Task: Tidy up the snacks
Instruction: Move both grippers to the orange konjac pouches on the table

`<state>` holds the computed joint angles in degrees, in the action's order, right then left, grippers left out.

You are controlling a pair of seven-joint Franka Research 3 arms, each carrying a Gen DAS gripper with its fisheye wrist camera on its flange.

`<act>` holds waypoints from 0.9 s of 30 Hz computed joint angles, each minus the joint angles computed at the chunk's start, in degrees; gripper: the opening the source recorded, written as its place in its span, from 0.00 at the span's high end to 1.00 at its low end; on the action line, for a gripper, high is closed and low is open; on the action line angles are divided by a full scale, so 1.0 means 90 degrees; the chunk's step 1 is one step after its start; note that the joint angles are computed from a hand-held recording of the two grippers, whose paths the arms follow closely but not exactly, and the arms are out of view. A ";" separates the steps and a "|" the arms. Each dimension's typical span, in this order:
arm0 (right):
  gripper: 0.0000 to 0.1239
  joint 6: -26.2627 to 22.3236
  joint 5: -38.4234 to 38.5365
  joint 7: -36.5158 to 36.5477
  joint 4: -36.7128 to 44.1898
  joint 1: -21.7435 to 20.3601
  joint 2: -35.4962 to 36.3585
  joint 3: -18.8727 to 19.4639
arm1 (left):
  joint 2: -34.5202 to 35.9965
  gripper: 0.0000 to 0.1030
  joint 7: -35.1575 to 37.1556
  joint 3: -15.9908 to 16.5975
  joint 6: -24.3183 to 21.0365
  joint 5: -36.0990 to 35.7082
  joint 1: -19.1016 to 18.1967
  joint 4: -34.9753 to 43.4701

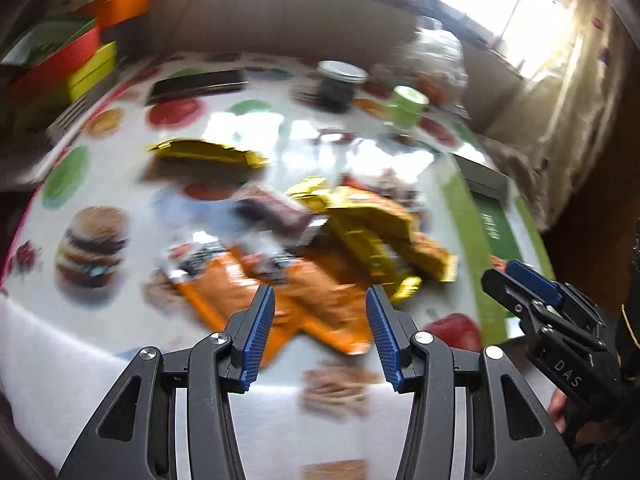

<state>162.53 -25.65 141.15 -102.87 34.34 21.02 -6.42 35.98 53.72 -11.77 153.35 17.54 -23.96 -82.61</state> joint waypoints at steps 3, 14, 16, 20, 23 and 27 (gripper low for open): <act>0.65 -0.0152 0.0411 -0.0603 0.0463 -0.0145 0.0348 0.0326 | -0.0190 0.53 -0.0143 0.0061 0.0185 -0.0056 0.0160 -0.0400; 0.57 -0.1053 0.1890 -0.3005 0.2586 -0.0203 0.1794 0.0884 | -0.0522 0.53 -0.0176 -0.0080 0.0533 -0.0391 0.0709 -0.1193; 0.56 -0.1297 0.2144 -0.3454 0.3034 -0.0230 0.2082 0.0975 | -0.0553 0.53 -0.0130 -0.0121 0.0598 -0.0489 0.0813 -0.1291; 0.55 -0.2180 0.2136 -0.3775 0.4026 0.0012 0.2660 0.0706 | -0.0541 0.53 0.0033 -0.0215 0.0682 -0.0655 0.0965 -0.1345; 0.54 -0.2518 0.2147 -0.4109 0.4448 0.0050 0.2931 0.0687 | -0.0481 0.53 0.0112 -0.0242 0.0646 -0.0769 0.1026 -0.1289; 0.51 -0.2602 0.2415 -0.4485 0.4569 -0.0021 0.3020 0.0839 | -0.0386 0.53 0.0203 -0.0279 0.0614 -0.0901 0.1082 -0.1199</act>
